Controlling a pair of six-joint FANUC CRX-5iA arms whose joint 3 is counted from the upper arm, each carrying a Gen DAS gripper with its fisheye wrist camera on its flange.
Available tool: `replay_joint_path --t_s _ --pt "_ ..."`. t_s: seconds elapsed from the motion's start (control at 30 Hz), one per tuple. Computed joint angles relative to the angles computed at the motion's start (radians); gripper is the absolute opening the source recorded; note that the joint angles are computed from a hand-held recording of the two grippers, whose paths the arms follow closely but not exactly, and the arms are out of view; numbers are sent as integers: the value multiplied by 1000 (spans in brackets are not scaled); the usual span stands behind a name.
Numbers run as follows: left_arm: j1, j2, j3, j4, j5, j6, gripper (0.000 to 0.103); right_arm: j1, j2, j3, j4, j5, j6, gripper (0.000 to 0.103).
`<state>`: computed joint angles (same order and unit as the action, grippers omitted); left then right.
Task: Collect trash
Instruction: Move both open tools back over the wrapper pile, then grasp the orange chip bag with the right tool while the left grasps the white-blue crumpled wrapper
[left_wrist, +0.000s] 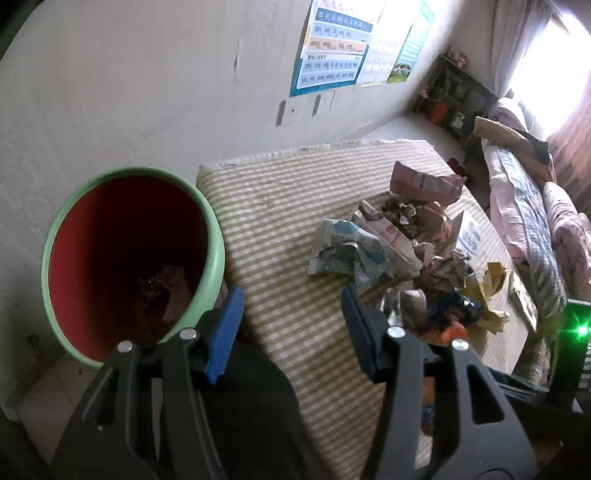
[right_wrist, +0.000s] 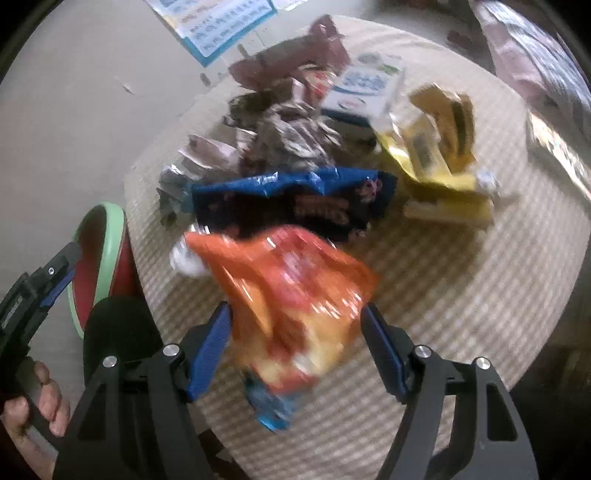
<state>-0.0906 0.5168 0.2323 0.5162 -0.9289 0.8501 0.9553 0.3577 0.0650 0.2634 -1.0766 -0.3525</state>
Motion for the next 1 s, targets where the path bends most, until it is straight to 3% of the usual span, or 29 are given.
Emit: replay_joint_path --t_s 0.27,0.3,0.33,0.4,0.47,0.57,0.73,0.83,1.0 --pt "-7 21 21 -17 -20 24 52 -2 -23 -67 -17 117 -31 74" --pt "-8 20 19 -17 -19 21 52 -5 -33 -90 -22 165 -41 74" --pt "-10 19 17 -18 -18 19 52 -6 -37 -99 -32 190 -40 71" --pt "-12 20 16 -15 -19 14 52 -6 -54 -137 -24 277 -52 48" --pt "-15 19 15 -10 -19 9 52 -8 -54 -126 -25 270 -42 43" --pt "-19 17 14 -2 -16 -7 52 12 -91 -159 90 290 -108 43" --pt "-36 39 49 8 -37 0 52 38 -101 -136 298 146 -155 43" --pt "-59 63 86 5 -45 25 52 50 -90 -106 362 30 -150 44" --pt "-109 116 166 -40 -36 83 52 48 -132 -169 376 48 -208 44"
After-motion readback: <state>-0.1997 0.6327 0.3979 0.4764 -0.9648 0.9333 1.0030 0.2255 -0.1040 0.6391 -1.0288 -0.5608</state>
